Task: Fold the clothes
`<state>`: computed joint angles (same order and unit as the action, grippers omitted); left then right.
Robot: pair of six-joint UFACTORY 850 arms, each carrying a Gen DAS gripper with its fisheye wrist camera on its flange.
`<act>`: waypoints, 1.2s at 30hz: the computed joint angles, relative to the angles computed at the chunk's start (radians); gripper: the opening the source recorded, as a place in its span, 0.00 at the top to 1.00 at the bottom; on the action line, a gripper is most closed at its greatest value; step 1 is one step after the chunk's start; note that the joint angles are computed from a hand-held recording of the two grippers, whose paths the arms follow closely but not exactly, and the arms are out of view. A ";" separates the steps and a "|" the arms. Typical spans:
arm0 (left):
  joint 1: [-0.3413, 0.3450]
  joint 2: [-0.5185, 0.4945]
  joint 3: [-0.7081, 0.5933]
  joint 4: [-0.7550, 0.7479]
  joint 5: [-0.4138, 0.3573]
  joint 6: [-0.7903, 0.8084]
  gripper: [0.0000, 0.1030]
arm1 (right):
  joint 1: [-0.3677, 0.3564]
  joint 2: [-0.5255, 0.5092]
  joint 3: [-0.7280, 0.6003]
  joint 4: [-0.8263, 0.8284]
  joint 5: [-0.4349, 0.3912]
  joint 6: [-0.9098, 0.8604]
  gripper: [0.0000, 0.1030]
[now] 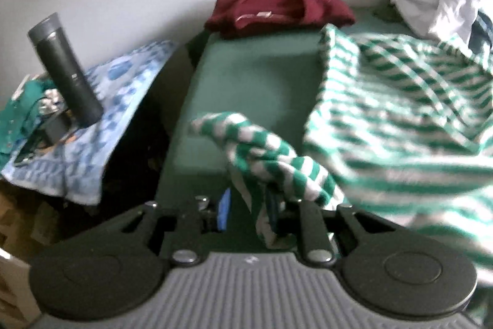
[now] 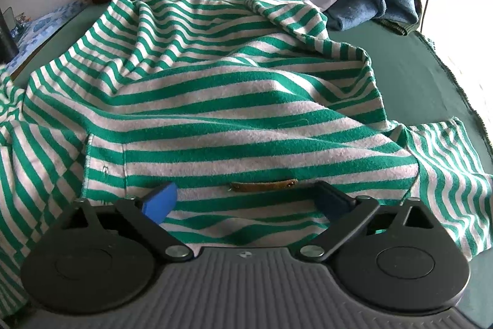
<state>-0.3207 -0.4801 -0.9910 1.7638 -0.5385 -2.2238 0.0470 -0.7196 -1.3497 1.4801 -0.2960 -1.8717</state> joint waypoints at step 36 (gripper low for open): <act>0.032 0.135 0.151 -0.155 0.057 -0.005 0.31 | -0.005 -0.008 0.013 0.203 -0.027 -0.219 0.00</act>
<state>-0.2886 -0.3456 -0.8402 1.6089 -0.4813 -2.2288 0.0416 -0.7275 -1.3365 1.6835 -0.3227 -2.0906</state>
